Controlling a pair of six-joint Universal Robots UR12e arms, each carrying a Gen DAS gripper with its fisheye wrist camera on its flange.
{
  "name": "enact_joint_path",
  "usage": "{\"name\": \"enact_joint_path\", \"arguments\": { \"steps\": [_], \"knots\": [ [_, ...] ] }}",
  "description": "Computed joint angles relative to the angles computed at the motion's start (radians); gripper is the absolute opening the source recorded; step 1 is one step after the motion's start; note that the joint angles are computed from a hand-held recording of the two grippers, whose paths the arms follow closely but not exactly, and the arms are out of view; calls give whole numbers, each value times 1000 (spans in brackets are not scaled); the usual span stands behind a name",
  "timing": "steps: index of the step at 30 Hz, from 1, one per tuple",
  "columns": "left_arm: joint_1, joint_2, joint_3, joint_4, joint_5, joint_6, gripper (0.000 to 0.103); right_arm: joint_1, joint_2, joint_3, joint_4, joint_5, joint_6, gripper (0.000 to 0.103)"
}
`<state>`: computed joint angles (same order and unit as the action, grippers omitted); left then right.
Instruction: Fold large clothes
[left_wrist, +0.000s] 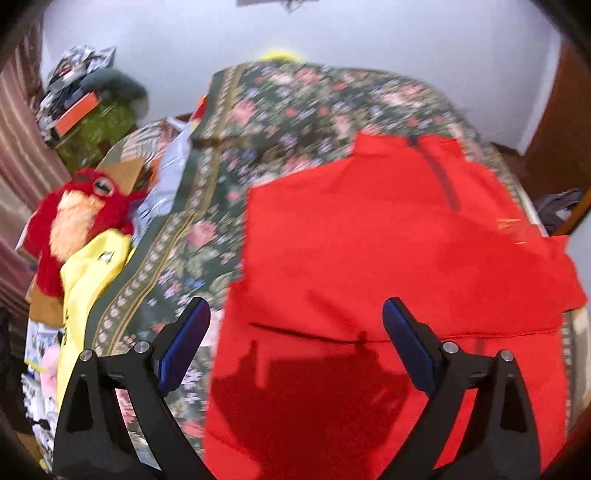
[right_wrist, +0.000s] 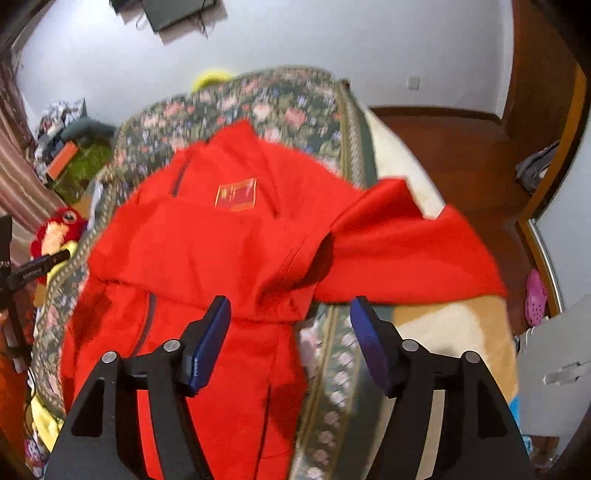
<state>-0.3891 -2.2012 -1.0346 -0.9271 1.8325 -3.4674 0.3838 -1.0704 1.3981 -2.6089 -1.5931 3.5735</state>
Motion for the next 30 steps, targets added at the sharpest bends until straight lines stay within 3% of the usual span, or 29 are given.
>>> {"name": "enact_joint_path", "arguments": {
  "steps": [8,17,24,30],
  "knots": [
    [-40,-54,99,33,-76,48,95,-45,-35,65,-109,-34,103,67],
    [-70,-146,222,-14,-149,113,95,-104,-18,113,-79,-42,271,67],
    [-74,-181,245,-57,-178,128,95,-158,15,159,-163,85,474,67],
    [-64,-186,237,-97,-179,92,95,-174,47,146,-224,70,569,70]
  ]
}}
